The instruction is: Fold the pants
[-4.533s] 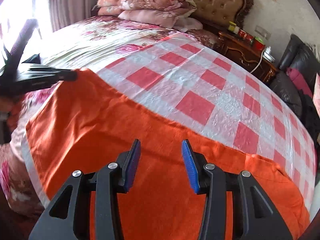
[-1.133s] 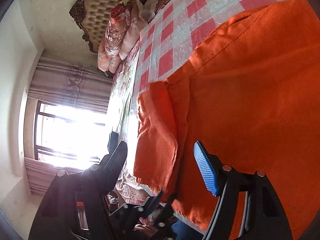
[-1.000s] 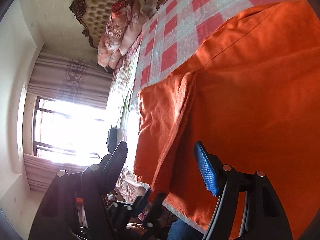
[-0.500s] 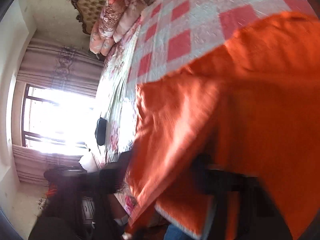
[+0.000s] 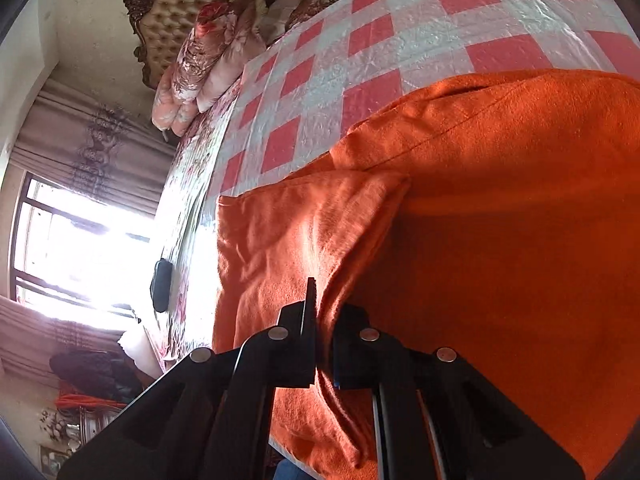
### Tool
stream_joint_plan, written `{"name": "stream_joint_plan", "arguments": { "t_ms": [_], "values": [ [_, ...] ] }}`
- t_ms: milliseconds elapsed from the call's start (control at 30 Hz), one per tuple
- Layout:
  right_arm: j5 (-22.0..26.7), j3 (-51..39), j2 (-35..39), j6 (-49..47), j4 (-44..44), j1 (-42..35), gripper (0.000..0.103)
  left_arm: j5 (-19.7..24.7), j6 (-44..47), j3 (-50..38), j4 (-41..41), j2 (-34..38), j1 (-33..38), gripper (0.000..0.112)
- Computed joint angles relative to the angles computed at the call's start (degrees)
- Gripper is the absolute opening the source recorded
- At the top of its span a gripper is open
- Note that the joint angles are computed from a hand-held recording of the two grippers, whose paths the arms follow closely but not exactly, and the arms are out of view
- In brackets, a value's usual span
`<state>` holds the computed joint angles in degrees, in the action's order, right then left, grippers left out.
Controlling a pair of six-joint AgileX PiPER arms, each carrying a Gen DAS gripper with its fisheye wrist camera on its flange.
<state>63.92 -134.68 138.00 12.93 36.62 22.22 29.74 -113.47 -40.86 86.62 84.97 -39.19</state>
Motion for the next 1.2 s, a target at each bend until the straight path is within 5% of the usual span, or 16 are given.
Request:
{"name": "stream_joint_plan", "arguments": {
  "t_ms": [267,333,467,633,767,867,1033,1133,1200],
  "values": [
    [5.4,-11.2,4.0,5.5,-1.9,0.5,0.007,-4.1,3.6,3.8,3.9,-0.4,8.1,0.057],
    [5.2,-9.6,2.4,5.7,-2.1,0.0,0.007,-2.7,6.4,2.2,2.7,1.5,8.1,0.044],
    [3.8,-4.5,-1.0,4.5,-3.3,-1.2,0.007,-2.3,8.7,0.8,2.4,3.8,9.1,0.044],
    [4.9,-4.1,1.1,4.6,-5.7,-1.7,0.007,-6.3,6.9,4.5,7.1,-2.3,10.7,0.043],
    [1.5,1.5,-1.1,3.0,-6.9,-1.3,0.007,-11.4,10.0,5.4,4.6,-7.8,14.2,0.030],
    [1.0,1.7,-2.1,4.0,-10.2,-0.1,0.013,-8.4,18.7,2.7,0.8,-4.3,12.5,0.023],
    [-0.6,7.4,-10.0,9.9,-29.4,6.5,0.018,-3.9,28.3,0.0,1.4,1.3,8.1,0.025],
    [-2.2,13.4,-14.4,5.3,-29.3,10.5,0.021,-0.3,30.3,-2.2,1.6,4.5,7.1,0.021],
    [-2.4,16.4,-15.6,-0.1,-23.6,12.5,0.021,-1.1,31.2,-3.0,1.6,5.4,7.7,0.008]
  ]
}}
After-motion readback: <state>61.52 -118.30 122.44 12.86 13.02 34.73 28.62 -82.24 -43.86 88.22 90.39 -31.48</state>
